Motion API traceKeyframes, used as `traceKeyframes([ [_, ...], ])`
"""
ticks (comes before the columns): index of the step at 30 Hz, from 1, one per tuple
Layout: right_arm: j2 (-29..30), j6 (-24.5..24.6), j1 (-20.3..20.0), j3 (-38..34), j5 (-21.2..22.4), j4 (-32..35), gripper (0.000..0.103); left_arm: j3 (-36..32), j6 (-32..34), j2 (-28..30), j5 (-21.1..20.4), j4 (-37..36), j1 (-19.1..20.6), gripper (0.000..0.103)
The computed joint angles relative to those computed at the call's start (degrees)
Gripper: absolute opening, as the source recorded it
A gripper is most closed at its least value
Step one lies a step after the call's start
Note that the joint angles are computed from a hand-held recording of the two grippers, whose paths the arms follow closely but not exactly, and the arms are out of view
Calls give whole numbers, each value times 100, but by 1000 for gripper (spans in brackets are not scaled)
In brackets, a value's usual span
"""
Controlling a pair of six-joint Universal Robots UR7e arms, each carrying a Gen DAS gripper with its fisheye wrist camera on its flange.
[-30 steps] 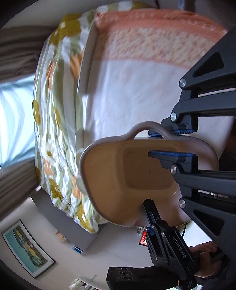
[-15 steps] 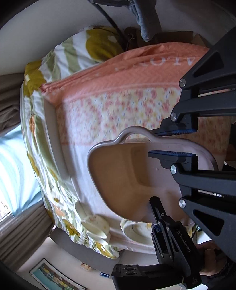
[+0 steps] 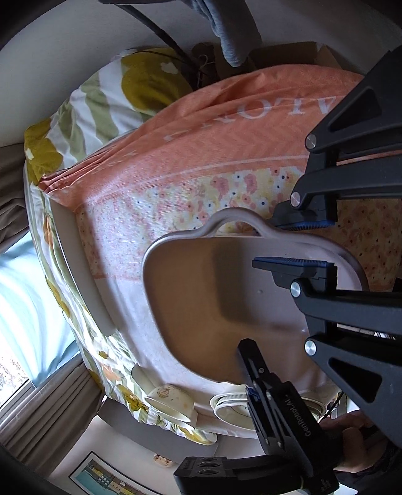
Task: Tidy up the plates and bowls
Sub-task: 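Lift the pink dish and lower it onto the orange cloth, then open the right gripper and withdraw from the pink dish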
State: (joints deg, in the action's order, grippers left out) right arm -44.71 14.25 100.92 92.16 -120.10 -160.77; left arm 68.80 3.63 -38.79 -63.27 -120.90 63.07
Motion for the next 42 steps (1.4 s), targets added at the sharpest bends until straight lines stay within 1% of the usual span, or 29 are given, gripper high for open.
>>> traceKeyframes([
  [4, -28, 82, -26, 15, 79, 28, 14, -34, -5, 23, 30, 21, -6, 13],
  [5, -33, 97, -31, 8, 90, 57, 14, -45, -10, 43, 75, 22, -16, 15],
  [7, -47, 151, -45, 12, 154, 47, 14, -16, 13, 47, 245, 5, -52, 22],
  [8, -61, 170, -63, 14, 209, 65, 14, -7, 32, 51, 321, -8, -70, 31],
  [9, -62, 175, -67, 4, 217, 92, 14, 5, 48, 50, 380, -37, -86, 45],
  [10, -63, 153, -59, -10, 191, 119, 14, 19, 57, 46, 421, -77, -98, 55],
  [11, -63, 146, -47, -25, 149, 163, 14, 34, 63, 33, 442, -131, -108, 73],
  [12, -66, 151, -35, -40, 109, 212, 14, 57, 72, 13, 439, -226, -115, 85],
  [14, -70, 118, 2, -71, 16, 311, 14, 54, 62, -14, 431, -302, -125, 90],
  [15, -76, 83, 18, -68, -18, 313, 15, 23, 49, -10, 430, -273, -126, 91],
  [16, -85, 46, 32, -59, -37, 312, 23, -32, 18, 8, 474, -202, -133, 91],
  [17, -99, 7, 46, -43, -46, 294, 41, -63, -6, 19, 504, -157, -137, 91],
  [18, -124, -47, 66, 7, -54, 213, 54, -74, -35, 13, 512, -123, -139, 91],
  [19, -147, -86, 79, 59, -34, 109, 81, -73, -78, -4, 525, -99, -142, 91],
  [20, -167, -101, 85, 112, -6, 6, 98, -57, -110, -26, 541, -89, -147, 91],
  [22, -238, -67, 111, 228, 30, -151, 101, 14, -151, -115, 536, -96, -167, 91],
  [24, -302, -9, 171, 293, -23, -161, 101, 128, -157, -264, 532, -137, -202, 91],
  [26, -317, -115, 282, 318, -158, -236, 102, 250, -159, -440, 550, -168, -243, 91],
  [29, -273, -605, 540, 267, -474, -385, 102, 492, -130, -787, 639, -350, -310, 91],
  [31, -174, -1170, 771, 172, -644, -729, 102, 616, -102, -1015, 694, -492, -344, 91],
  [33, -60, -1645, 946, 34, -704, -1016, 102, 728, -80, -1257, 752, -653, -372, 91],
  [35, 57, -1986, 1106, -198, -769, -1036, 102, 815, -51, -1455, 849, -840, -399, 91],
  [36, 148, -2050, 1200, -431, -883, -769, 102, 856, -26, -1558, 914, -948, -415, 91],
  [38, 319, -1814, 1320, -908, -1088, -89, 102, 905, 45, -1717, 1043, -1145, -430, 91],
  [39, 409, -1723, 1364, -1092, -1073, -33, 102, 892, 93, -1788, 1123, -1226, -433, 91],
  [40, 460, -1729, 1383, -1191, -950, -143, 102, 875, 154, -1847, 1204, -1306, -424, 91],
  [41, 539, -1801, 1412, -1312, -780, -330, 102, 864, 205, -1905, 1253, -1360, -408, 91],
  [42, 626, -1860, 1442, -1458, -734, -379, 102, 800, 278, -1945, 1281, -1422, -367, 91],
])
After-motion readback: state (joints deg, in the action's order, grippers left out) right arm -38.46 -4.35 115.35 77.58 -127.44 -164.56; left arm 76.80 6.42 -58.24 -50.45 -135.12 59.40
